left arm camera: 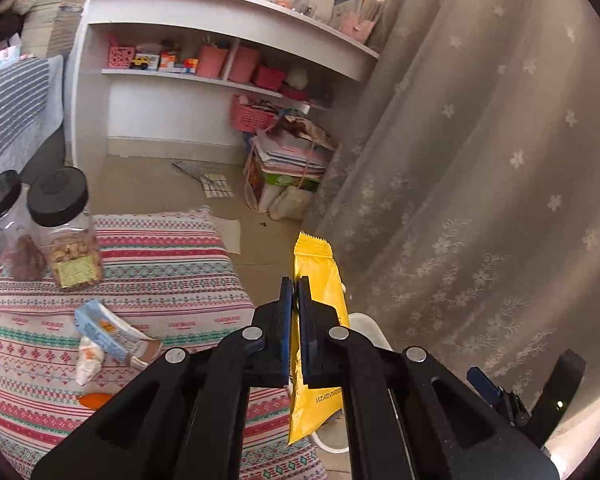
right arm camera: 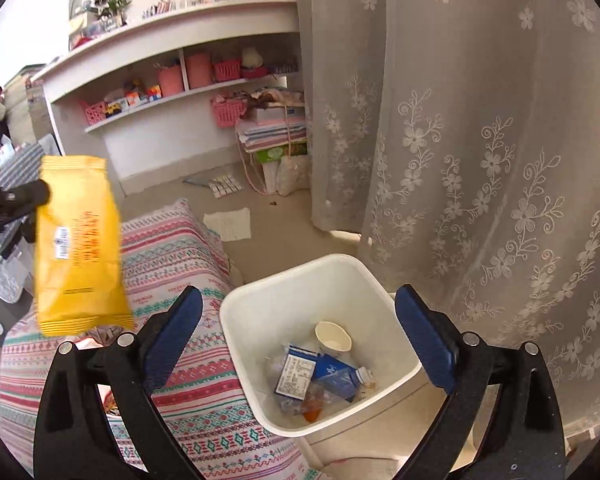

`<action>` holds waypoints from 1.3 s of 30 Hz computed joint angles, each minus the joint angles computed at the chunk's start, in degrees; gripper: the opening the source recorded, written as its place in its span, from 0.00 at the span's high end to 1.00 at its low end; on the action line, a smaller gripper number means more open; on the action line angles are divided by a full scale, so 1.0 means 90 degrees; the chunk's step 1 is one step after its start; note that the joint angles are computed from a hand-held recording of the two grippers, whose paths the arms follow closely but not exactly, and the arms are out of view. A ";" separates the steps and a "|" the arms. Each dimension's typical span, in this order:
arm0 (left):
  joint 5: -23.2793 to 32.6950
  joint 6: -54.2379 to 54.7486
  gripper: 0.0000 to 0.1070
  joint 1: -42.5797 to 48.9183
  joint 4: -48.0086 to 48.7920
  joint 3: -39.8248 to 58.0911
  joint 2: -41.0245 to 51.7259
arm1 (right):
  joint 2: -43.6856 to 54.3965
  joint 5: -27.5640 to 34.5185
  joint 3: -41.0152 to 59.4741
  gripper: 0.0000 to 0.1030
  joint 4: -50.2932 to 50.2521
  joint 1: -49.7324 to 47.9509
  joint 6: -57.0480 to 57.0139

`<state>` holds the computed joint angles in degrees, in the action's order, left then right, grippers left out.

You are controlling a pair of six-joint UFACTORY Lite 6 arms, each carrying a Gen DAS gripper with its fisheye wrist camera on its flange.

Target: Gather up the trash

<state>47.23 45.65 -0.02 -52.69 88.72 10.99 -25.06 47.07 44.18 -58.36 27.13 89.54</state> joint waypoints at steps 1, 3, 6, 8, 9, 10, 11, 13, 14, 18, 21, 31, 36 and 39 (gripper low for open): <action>0.0051 -0.0107 0.97 -0.0143 0.0041 0.0194 0.0155 | -0.0121 0.0072 -0.0045 0.10 -0.0158 0.0095 0.0144; 0.0240 -0.0247 0.97 -0.0366 0.0048 0.0599 0.0488 | -0.0372 0.0311 -0.0149 0.10 -0.0512 0.0317 0.0473; 0.0457 -0.0438 0.97 -0.0723 0.0049 0.1131 0.0910 | -0.0663 0.0515 -0.0264 0.09 -0.0844 0.0411 0.0791; 0.0889 -0.0523 0.97 -0.0892 -0.0046 0.1667 0.1336 | -0.0742 0.0554 -0.0320 0.08 -0.0935 0.0379 0.0954; 0.1097 -0.0578 0.96 -0.1001 -0.0028 0.1932 0.1556 | -0.0741 0.0503 -0.0322 0.08 -0.0909 0.0311 0.0949; 0.1166 -0.0700 0.94 -0.1117 0.0095 0.2112 0.1703 | -0.0715 0.0413 -0.0308 0.07 -0.0860 0.0215 0.0912; 0.1182 -0.0811 0.79 -0.1205 0.0212 0.2178 0.1769 | -0.0707 0.0374 -0.0315 0.07 -0.0819 0.0185 0.0903; 0.1106 -0.0812 0.43 -0.1252 0.0250 0.1954 0.1651 | -0.0634 0.0338 -0.0305 0.07 -0.0806 0.0184 0.0945; 0.1012 -0.0682 0.42 -0.1215 0.0206 0.1705 0.1481 | -0.0576 0.0352 -0.0281 0.07 -0.0827 0.0227 0.0995; 0.0495 -0.0496 0.42 -0.0922 0.0511 0.0757 0.0719 | -0.0163 0.0572 -0.0055 0.07 -0.1015 0.0601 0.1309; -0.0249 -0.0307 0.37 -0.0480 0.0828 -0.0228 -0.0118 | 0.0320 0.0766 0.0248 0.07 -0.1079 0.0949 0.1482; -0.0877 0.1025 0.21 0.2265 0.0463 -0.1897 -0.1566 | 0.2721 0.1470 0.2417 0.07 -0.1064 0.2324 0.1504; -0.0681 0.1900 0.19 0.3508 0.0021 -0.1789 -0.1327 | 0.4202 0.2042 0.4006 0.07 -0.1240 0.2973 0.1135; -0.0596 0.2394 0.18 0.4094 -0.0255 -0.1642 -0.1016 | 0.4970 0.2248 0.4909 0.07 -0.1199 0.3151 0.0808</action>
<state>41.87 67.20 36.82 -54.98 73.94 1.85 19.67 67.30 88.35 -69.15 55.49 96.81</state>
